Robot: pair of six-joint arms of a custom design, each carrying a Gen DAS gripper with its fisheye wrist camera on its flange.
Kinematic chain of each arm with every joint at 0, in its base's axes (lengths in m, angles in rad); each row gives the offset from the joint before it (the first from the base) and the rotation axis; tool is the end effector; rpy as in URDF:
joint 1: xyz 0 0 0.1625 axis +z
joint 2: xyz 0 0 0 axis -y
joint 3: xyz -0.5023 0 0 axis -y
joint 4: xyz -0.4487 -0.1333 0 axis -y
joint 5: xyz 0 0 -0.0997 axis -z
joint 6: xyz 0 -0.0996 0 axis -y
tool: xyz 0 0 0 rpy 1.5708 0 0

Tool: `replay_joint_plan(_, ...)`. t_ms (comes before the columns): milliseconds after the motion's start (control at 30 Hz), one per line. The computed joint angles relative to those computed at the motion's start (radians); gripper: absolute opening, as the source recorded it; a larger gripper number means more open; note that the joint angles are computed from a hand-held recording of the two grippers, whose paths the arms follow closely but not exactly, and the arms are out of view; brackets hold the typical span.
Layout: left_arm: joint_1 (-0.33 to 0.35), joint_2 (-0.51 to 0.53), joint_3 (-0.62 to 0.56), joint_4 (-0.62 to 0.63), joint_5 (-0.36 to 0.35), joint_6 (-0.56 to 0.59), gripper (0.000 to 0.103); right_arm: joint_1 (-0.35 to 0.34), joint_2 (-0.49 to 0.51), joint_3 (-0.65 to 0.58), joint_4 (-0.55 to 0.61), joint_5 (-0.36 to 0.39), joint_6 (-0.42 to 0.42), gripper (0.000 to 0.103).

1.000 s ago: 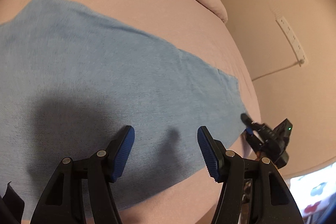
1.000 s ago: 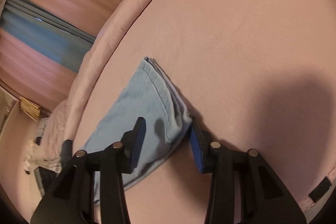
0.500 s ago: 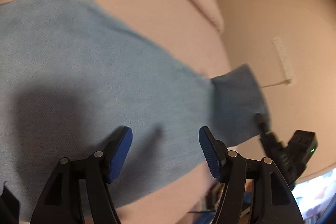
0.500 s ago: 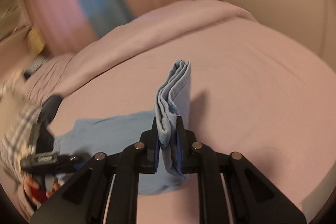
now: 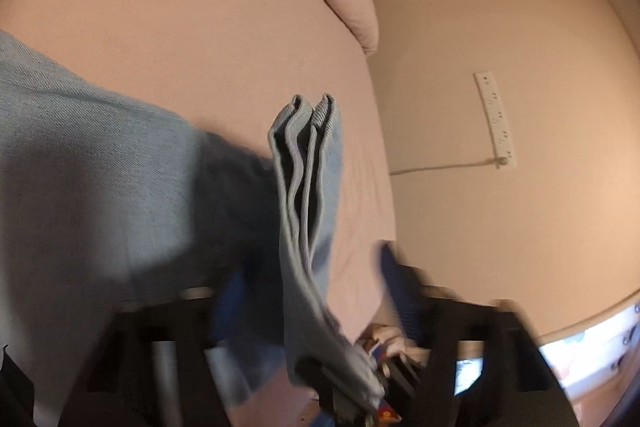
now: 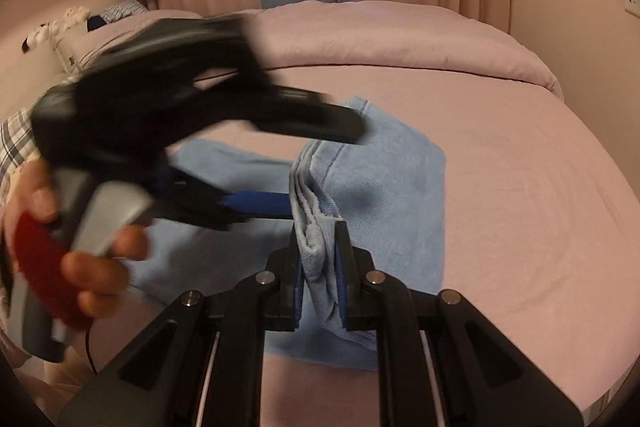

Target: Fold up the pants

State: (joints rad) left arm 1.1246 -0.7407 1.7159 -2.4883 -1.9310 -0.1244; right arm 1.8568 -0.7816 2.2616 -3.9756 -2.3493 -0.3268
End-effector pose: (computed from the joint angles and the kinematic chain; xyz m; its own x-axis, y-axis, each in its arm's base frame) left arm -0.2206 -0.6888 0.0312 -0.8998 0.2708 0.3420 0.3217 0.9415 0.1009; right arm 0.2058 -0.4751 0.1064 -0.7422 0.1338 0.6567 -0.4309 0.6552 -0.6205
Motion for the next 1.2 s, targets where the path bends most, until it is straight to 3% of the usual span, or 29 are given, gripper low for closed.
replay_joint_plan(33,-0.001,-0.002,0.001,0.001,0.013,0.002,0.012,0.005,0.003,-0.005,0.008,-0.010,-0.013,0.014)
replay_joint_plan(100,0.000,-0.021,0.009,-0.003,0.041,0.020,0.006,0.018,0.020,-0.030,0.024,-0.037,-0.044,0.014)
replay_joint_plan(200,-0.001,-0.056,0.029,-0.037,0.073,0.077,0.005,0.038,0.060,-0.061,-0.004,-0.065,-0.131,0.014)
replay_joint_plan(333,0.011,-0.099,0.045,-0.070,0.133,0.121,0.005,0.062,0.092,-0.099,-0.011,-0.034,-0.215,0.014)
replay_joint_plan(467,0.042,-0.143,0.065,-0.080,0.219,0.139,0.005,0.073,0.120,-0.134,0.051,0.013,-0.229,0.014)
replay_joint_plan(633,0.073,-0.158,0.070,-0.084,0.272,0.103,0.005,0.069,0.159,-0.177,0.143,0.069,-0.226,0.014)
replay_joint_plan(767,0.094,-0.157,0.068,-0.059,0.306,0.091,0.005,0.062,0.178,-0.204,0.208,0.073,-0.227,0.015)
replay_joint_plan(900,0.081,-0.150,0.072,-0.061,0.358,0.069,0.007,0.051,0.176,-0.221,0.281,0.082,-0.205,0.019)
replay_joint_plan(933,0.074,-0.150,0.073,-0.062,0.375,0.060,0.014,0.046,0.168,-0.224,0.305,0.093,-0.191,0.021)
replay_joint_plan(1000,0.067,-0.163,0.077,-0.057,0.419,0.065,0.017,0.032,0.141,-0.224,0.376,0.128,-0.152,0.028)
replay_joint_plan(1067,0.051,-0.178,0.090,-0.075,0.484,0.078,0.029,0.020,0.110,-0.212,0.435,0.150,-0.117,0.034)
replay_joint_plan(1200,0.024,-0.219,0.129,-0.158,0.585,0.127,0.036,0.011,0.059,-0.181,0.441,0.153,-0.090,0.037)
